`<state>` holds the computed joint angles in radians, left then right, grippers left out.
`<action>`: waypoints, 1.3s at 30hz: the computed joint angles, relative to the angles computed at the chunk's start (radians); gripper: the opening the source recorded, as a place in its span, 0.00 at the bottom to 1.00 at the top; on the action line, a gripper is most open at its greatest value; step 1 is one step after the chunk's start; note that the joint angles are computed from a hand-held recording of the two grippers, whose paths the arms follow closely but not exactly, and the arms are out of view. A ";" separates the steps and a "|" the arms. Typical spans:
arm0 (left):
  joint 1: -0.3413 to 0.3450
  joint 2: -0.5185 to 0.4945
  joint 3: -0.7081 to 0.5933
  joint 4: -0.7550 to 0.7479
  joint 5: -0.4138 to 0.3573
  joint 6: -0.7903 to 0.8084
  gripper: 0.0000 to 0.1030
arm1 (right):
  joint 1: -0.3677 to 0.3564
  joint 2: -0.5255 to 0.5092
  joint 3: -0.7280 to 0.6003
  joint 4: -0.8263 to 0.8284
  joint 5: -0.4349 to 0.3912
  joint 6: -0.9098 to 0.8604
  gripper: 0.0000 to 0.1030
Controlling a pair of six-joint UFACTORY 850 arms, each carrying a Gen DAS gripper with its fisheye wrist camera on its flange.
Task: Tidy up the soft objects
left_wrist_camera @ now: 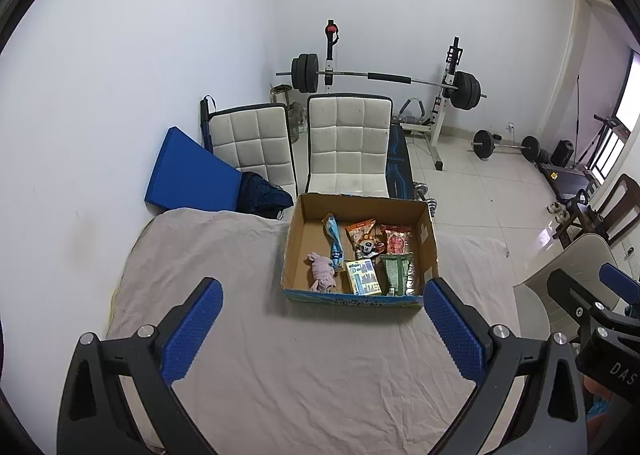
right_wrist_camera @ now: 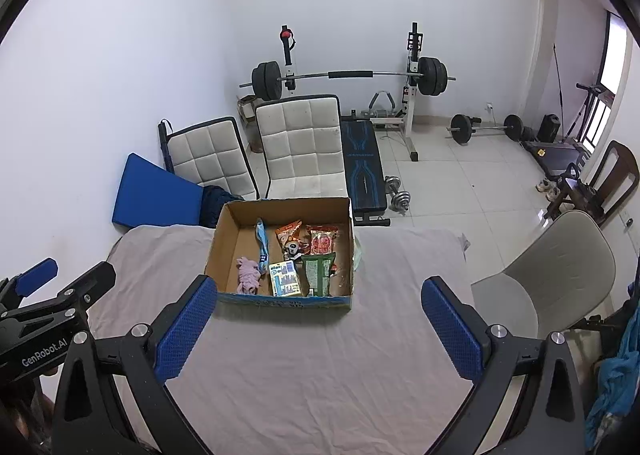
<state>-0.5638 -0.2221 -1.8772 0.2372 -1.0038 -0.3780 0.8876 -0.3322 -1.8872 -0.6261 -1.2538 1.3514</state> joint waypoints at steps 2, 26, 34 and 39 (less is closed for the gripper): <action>0.000 -0.001 0.001 -0.002 -0.002 0.000 1.00 | 0.001 -0.002 -0.004 0.001 -0.004 -0.001 1.00; -0.002 0.007 0.022 -0.004 0.003 -0.014 1.00 | -0.001 0.008 0.024 0.007 0.011 0.002 1.00; 0.001 0.005 0.022 -0.011 -0.002 -0.015 1.00 | 0.001 0.010 0.032 0.005 0.014 0.009 1.00; 0.006 0.001 0.015 -0.012 0.001 -0.012 1.00 | 0.001 0.011 0.034 0.006 0.014 0.008 1.00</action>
<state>-0.5575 -0.2210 -1.8623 0.2255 -1.0031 -0.3905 0.8886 -0.3216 -1.8532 -0.6198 -1.2399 1.3594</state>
